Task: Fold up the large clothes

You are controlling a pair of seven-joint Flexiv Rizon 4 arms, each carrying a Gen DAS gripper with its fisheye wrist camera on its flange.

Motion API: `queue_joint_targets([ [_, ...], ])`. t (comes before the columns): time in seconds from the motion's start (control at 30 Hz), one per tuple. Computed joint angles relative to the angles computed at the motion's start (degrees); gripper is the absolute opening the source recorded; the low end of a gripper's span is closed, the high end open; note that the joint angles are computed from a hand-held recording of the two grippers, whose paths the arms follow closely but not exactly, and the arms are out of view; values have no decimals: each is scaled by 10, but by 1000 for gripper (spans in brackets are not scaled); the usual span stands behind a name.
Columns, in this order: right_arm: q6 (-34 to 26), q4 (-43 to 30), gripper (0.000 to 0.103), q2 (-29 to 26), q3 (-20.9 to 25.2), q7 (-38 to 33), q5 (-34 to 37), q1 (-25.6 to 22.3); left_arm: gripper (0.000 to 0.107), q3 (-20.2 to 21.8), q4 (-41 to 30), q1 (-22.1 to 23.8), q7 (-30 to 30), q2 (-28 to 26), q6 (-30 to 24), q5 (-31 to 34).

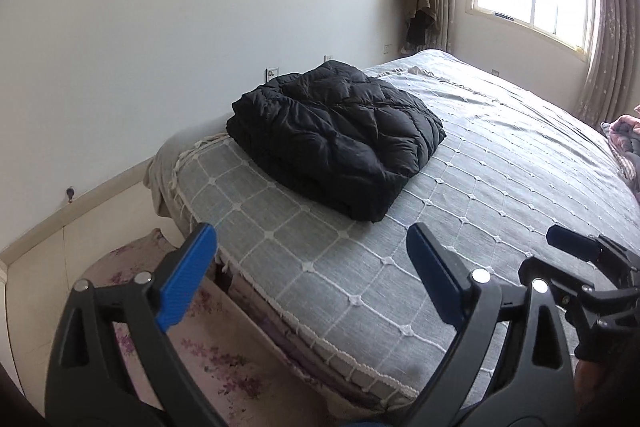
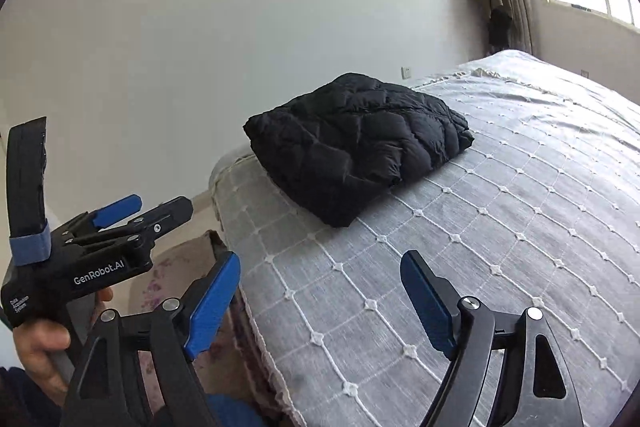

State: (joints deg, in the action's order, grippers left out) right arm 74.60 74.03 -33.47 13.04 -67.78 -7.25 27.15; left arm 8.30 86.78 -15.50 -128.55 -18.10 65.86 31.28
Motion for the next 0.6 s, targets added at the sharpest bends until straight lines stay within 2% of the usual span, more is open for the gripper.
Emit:
queue_joint_targets([
  [0.13, 27, 74, 86, 46, -22, 22, -18, 12, 98, 17, 23, -44, -67, 44, -18, 101],
  [0.17, 33, 92, 86, 57, -24, 24, -24, 12, 102, 15, 24, -50, -83, 52, -31, 124],
  [0.23, 56, 129, 86, 79, -26, 27, -35, 12, 102, 5, 29, -56, -102, 65, -53, 151],
  [0.33, 81, 180, 93, 112, -50, 55, -63, 21, 102, -20, 41, -46, -103, 77, -66, 154],
  [0.4, 107, 213, 93, 130, -83, 93, -95, 37, 102, -39, 44, -37, -89, 80, -83, 143],
  [0.47, 128, 235, 94, 140, -96, 116, -119, 39, 102, -49, 45, -36, -97, 82, -96, 151],
  [0.5, 129, 242, 103, 144, -103, 128, -130, 41, 102, -52, 41, -40, -110, 84, -112, 167],
  [0.6, 149, 261, 103, 152, -138, 183, -172, 57, 102, -64, 46, -40, -123, 92, -127, 175],
])
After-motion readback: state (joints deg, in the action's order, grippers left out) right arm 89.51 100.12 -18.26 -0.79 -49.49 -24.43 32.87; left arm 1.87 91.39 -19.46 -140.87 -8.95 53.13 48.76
